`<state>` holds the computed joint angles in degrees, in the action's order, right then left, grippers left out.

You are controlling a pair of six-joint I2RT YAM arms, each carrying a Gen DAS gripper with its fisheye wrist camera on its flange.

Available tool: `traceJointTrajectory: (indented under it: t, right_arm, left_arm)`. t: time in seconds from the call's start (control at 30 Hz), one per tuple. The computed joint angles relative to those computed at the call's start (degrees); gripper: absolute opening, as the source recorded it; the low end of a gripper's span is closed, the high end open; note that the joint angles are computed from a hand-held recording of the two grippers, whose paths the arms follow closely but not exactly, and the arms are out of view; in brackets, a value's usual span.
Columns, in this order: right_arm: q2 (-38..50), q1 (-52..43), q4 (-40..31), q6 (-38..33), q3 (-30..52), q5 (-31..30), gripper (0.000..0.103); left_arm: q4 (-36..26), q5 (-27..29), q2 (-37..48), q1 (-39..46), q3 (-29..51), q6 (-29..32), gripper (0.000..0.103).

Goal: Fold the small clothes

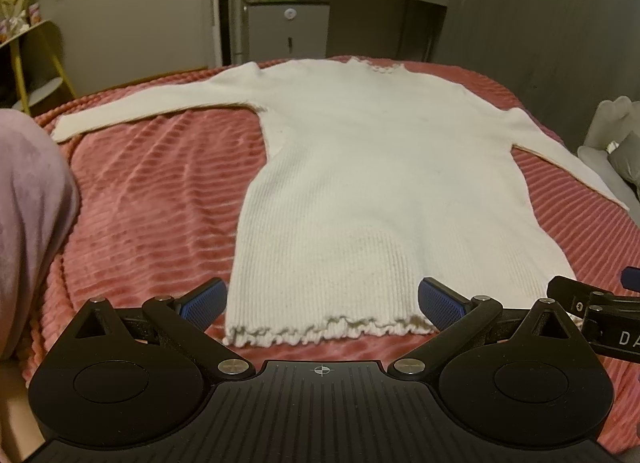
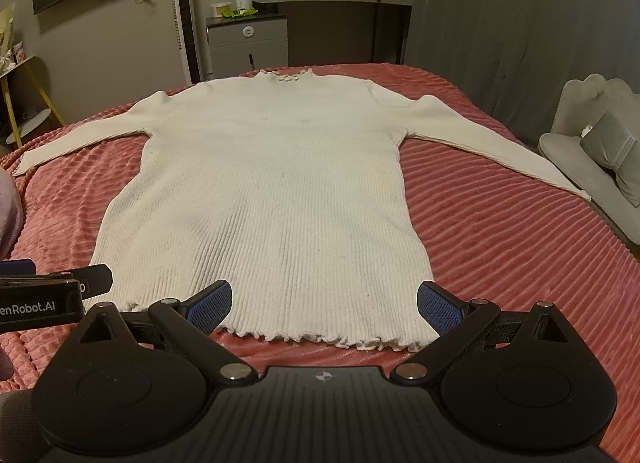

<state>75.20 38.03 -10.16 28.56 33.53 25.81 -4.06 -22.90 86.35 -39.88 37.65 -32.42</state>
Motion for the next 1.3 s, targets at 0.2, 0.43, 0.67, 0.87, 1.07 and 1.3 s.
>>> traceJointTrajectory:
  t: [0.2, 0.43, 0.67, 0.87, 1.07, 1.3]
  right_arm:
    - [0.1, -0.2, 0.3, -0.5, 0.0, -0.3, 0.099]
    - [0.1, -0.2, 0.6, -0.7, -0.2, -0.5, 0.099]
    - [0.0, -0.2, 0.6, -0.6, -0.2, -0.6, 0.099]
    - [-0.4, -0.3, 1.4, -1.1, -0.5, -0.9, 0.099]
    - [-0.3, -0.3, 1.4, -1.1, -0.5, -0.9, 0.099]
    - [0.0, -0.5, 1.3, -0.9, -0.3, -1.2, 0.099]
  left_arm:
    - [-0.1, 0.3, 0.3, 0.1, 0.3, 0.0, 0.103]
    - [-0.2, 0.7, 0.4, 0.5, 0.3, -0.2, 0.103]
    - [-0.1, 0.8, 0.6, 0.6, 0.4, -0.3, 0.103]
    - [0.1, 1.0, 1.0, 0.7, 0.4, -0.4, 0.103]
    - [0.3, 1.2, 1.3, 0.9, 0.4, -0.5, 0.103]
    - [0.2, 1.2, 2.0, 1.0, 0.9, -0.9, 0.103]
